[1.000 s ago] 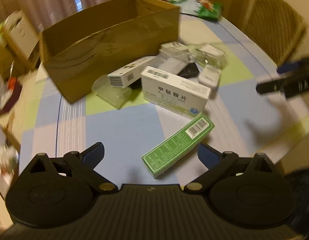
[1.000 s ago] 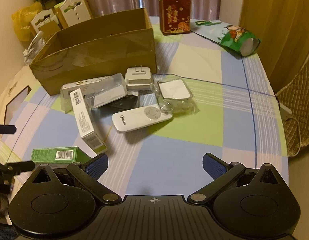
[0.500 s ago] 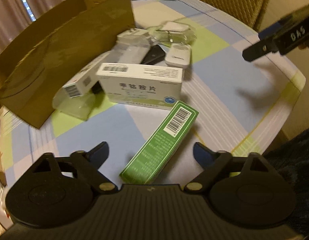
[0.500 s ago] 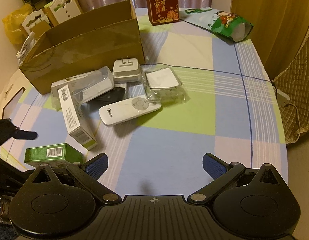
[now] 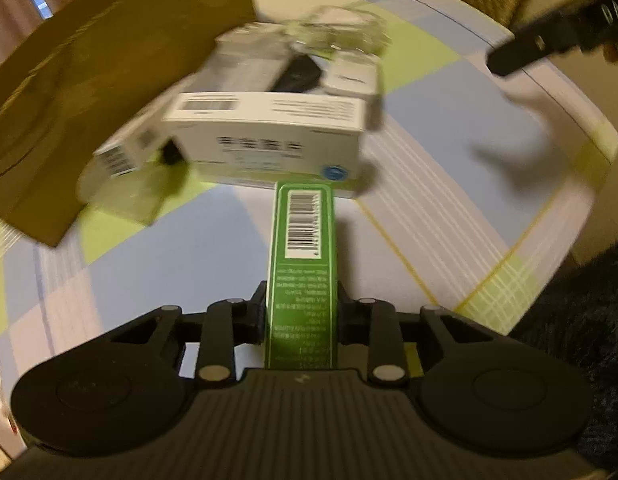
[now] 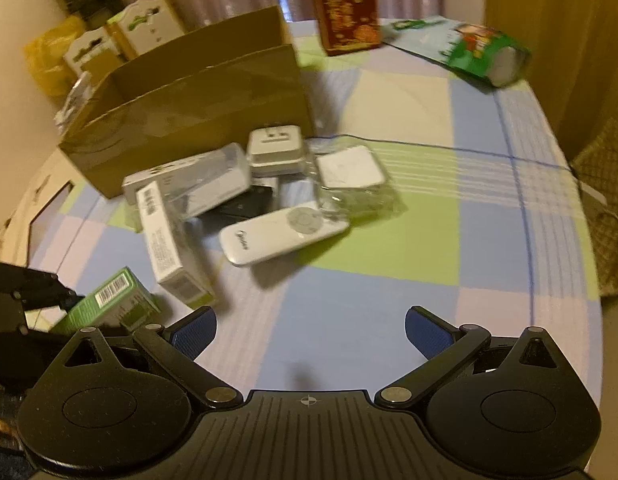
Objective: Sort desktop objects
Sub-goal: 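Grasp the long green barcode box with the left tool while the right tool approaches the white box, then grasp the white medicine box with the right tool while the left tool lifts the green box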
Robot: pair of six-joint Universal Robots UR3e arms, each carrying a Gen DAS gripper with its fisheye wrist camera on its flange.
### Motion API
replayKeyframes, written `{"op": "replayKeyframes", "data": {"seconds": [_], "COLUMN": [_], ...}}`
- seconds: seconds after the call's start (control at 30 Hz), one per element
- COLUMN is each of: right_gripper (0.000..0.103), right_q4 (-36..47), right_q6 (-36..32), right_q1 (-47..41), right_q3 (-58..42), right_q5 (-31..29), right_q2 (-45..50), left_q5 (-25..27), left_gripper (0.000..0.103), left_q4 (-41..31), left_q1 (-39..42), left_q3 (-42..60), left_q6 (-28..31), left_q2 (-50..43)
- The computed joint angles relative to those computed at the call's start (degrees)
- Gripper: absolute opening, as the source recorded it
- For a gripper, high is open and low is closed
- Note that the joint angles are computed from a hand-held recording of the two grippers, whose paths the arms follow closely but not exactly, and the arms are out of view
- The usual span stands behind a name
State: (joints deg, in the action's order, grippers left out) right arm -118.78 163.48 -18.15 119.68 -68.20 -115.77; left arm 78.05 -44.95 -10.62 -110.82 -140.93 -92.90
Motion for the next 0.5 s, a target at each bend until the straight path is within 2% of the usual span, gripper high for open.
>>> {"op": "replayKeyframes", "data": {"seconds": [0.4, 0.5], "right_gripper": [0.102, 0.102], "right_q4": [-5.3, -6.5], "right_q6": [-5.8, -6.1], "right_q1": [7.6, 9.5], "right_q3": [-10.6, -13.2], "right_q5": [5.5, 6.0], "right_q2": [15.6, 18.9], "left_q5": [2.1, 0.9], "left_gripper": [0.026, 0.026], "left_q4": [-0.6, -0.6], "left_q1": [4.6, 5.9], "left_q3": [-0.9, -2.1], "left_q6": [-9.6, -10.7], "left_q2": [5.9, 6.9]}}
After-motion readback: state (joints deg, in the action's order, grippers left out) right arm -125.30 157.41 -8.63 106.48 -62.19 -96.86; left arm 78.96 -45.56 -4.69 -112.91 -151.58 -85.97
